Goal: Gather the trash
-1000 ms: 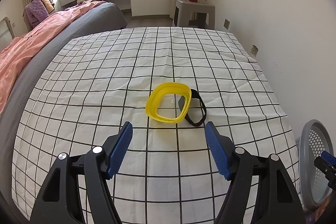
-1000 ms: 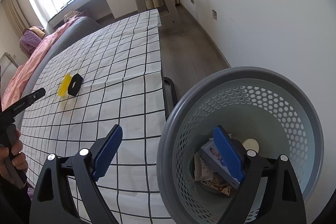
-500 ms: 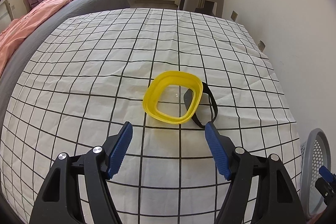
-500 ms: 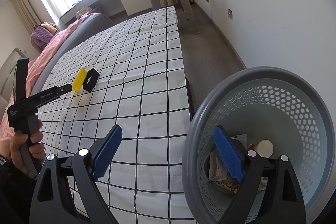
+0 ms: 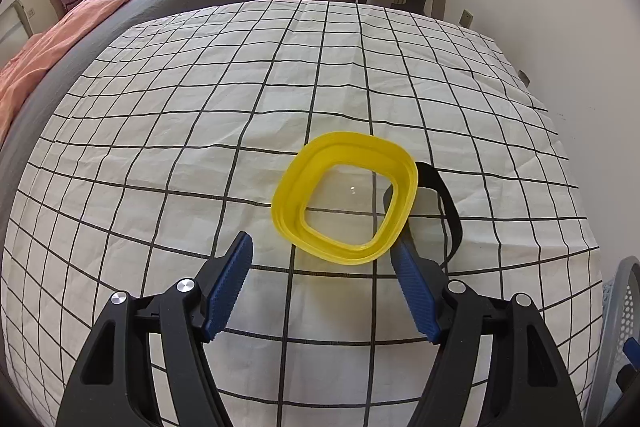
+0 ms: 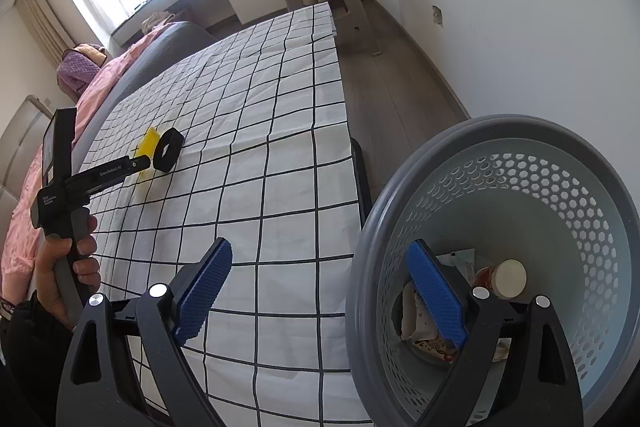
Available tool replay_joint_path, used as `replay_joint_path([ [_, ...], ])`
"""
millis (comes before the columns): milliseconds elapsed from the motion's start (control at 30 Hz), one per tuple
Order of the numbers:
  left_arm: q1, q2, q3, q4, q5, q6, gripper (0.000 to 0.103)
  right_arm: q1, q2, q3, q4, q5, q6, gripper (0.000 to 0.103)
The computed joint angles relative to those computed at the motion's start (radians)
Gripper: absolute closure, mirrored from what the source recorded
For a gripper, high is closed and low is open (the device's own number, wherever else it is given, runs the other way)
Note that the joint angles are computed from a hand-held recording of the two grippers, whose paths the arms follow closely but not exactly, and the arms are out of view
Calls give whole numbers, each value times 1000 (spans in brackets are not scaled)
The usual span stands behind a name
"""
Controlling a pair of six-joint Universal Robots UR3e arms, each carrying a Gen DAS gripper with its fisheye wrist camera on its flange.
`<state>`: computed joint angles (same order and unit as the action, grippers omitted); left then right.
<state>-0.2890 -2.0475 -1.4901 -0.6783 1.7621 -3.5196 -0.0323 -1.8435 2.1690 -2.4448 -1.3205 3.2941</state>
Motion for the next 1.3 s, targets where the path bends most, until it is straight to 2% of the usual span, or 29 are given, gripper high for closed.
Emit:
replay_joint_path([
  [733,52,25,-53,20,-52,16,35,40,92,-42,-26,-8,18,15],
  [1300,41,-48,28,4,-24,33,31,39,75,-31,-57,-31,31,15],
])
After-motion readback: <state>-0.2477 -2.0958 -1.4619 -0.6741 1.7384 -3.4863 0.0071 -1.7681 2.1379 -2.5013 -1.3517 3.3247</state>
